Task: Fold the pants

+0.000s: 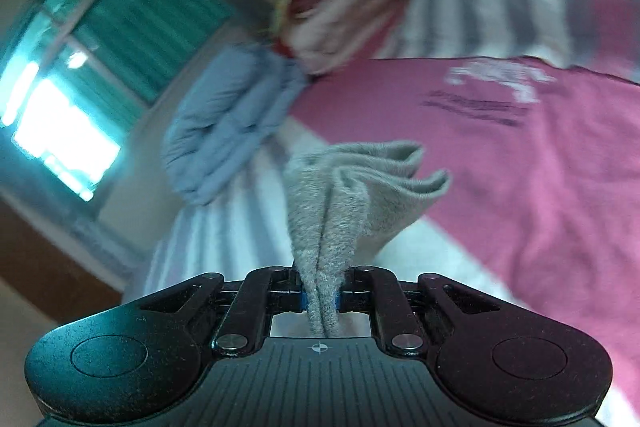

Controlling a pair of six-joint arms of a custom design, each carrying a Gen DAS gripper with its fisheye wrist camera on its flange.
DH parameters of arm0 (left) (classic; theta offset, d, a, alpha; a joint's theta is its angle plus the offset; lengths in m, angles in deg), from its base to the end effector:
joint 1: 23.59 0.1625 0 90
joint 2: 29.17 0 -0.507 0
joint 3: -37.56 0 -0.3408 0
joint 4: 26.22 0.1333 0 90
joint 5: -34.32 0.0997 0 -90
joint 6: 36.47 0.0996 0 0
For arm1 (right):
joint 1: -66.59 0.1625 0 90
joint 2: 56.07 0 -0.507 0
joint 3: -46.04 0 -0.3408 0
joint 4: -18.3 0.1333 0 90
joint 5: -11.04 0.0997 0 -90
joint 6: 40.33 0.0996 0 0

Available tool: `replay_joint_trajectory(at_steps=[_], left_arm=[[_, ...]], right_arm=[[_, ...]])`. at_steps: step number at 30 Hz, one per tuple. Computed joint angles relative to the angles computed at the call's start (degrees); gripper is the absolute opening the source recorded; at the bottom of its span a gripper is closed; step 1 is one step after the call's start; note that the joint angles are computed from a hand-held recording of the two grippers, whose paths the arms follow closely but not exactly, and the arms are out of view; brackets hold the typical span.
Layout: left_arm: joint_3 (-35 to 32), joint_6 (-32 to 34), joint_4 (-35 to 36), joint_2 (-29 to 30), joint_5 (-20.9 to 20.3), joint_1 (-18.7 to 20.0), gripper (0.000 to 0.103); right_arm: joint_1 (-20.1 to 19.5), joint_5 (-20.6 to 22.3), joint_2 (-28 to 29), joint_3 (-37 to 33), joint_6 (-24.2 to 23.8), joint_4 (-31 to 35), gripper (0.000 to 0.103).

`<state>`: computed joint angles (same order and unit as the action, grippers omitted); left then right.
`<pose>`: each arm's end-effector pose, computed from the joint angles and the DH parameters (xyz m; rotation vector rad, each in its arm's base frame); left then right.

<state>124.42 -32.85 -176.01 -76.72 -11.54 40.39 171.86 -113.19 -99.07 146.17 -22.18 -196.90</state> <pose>-0.1356 -0.7398 0.2886 0.4411 2.3498 -0.6103 0.2508 -0.6254 0.2838 -0.5521 -2.3561 1.7423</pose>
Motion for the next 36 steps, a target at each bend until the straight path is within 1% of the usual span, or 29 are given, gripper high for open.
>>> replay_joint_trajectory(at_steps=[3, 10, 14, 16, 19, 22, 23, 24, 25, 26, 27, 28, 29, 30, 31, 32, 33, 35, 36], left_arm=[[-0.4, 0.4, -0.2, -0.7, -0.5, 0.5, 0.073], [-1.5, 0.7, -0.7, -2.7, -1.1, 2.5, 0.073], [-3.0, -0.4, 0.3, -3.8, -0.9, 4.3, 0.073], [-3.5, -0.8, 0.6, -4.2, -0.4, 5.1, 0.073], [-3.9, -0.1, 0.0, -4.7, -0.2, 5.9, 0.073], [-4.2, -0.6, 0.3, -5.1, -0.3, 6.0, 0.073], [-4.5, -1.0, 0.6, -5.2, -0.7, 6.1, 0.073], [-4.9, -1.3, 1.1, -5.1, -0.9, 6.1, 0.073], [-5.0, -1.7, 1.3, -5.1, -1.1, 6.1, 0.073], [-5.1, -1.9, 1.4, -5.2, -1.3, 6.2, 0.073], [-5.2, -2.1, 1.6, -5.1, -1.3, 6.1, 0.073], [-4.8, -2.1, 1.5, -5.4, -1.3, 6.1, 0.073], [-4.7, -2.4, 1.5, -5.5, -1.2, 6.1, 0.073], [-4.4, -2.5, 1.3, -5.7, -1.2, 6.0, 0.073], [-4.2, -2.6, 1.2, -6.0, -1.2, 6.0, 0.073], [-4.0, -2.9, 1.1, -6.3, -1.3, 6.0, 0.073], [-3.9, -3.2, 1.0, -6.5, -1.4, 6.0, 0.073], [-3.7, -4.0, 1.1, -6.9, -1.3, 6.0, 0.073], [-3.7, -4.2, 1.2, -7.0, -1.1, 6.0, 0.073]], right_arm=[[2.5, 2.1, 2.7, -4.7, -2.8, 4.0, 0.011], [6.0, 8.4, 10.1, -16.8, -2.5, 15.8, 0.011], [6.9, 11.8, 14.8, -23.0, -2.5, 21.9, 0.011], [7.0, 13.3, 17.6, -26.0, -1.4, 25.5, 0.011], [7.1, 12.3, 21.3, -29.3, -0.8, 30.1, 0.012], [6.6, 11.5, 23.7, -31.4, 3.2, 36.3, 0.012], [6.5, 11.0, 24.1, -31.5, 3.7, 37.5, 0.021], [6.4, 11.8, 24.4, -31.8, 3.8, 38.6, 0.038], [6.3, 13.8, 24.4, -31.5, 3.8, 38.9, 0.049], [6.2, 15.9, 24.1, -31.0, 3.7, 39.0, 0.072], [6.1, 18.2, 23.6, -30.2, 3.3, 38.2, 0.081], [6.0, 20.3, 23.1, -29.0, 2.3, 35.9, 0.081], [6.0, 21.0, 22.8, -28.6, 1.3, 33.9, 0.081], [6.1, 20.3, 22.6, -28.2, 0.1, 31.6, 0.081], [6.2, 17.6, 22.6, -28.4, -1.5, 30.2, 0.081], [6.4, 13.9, 22.8, -29.1, -3.2, 30.2, 0.081], [6.5, 11.5, 22.7, -29.1, -4.0, 30.8, 0.081], [6.2, 8.0, 23.0, -29.4, -3.8, 33.0, 0.080], [6.4, 6.9, 23.4, -29.3, -4.1, 34.4, 0.077]])
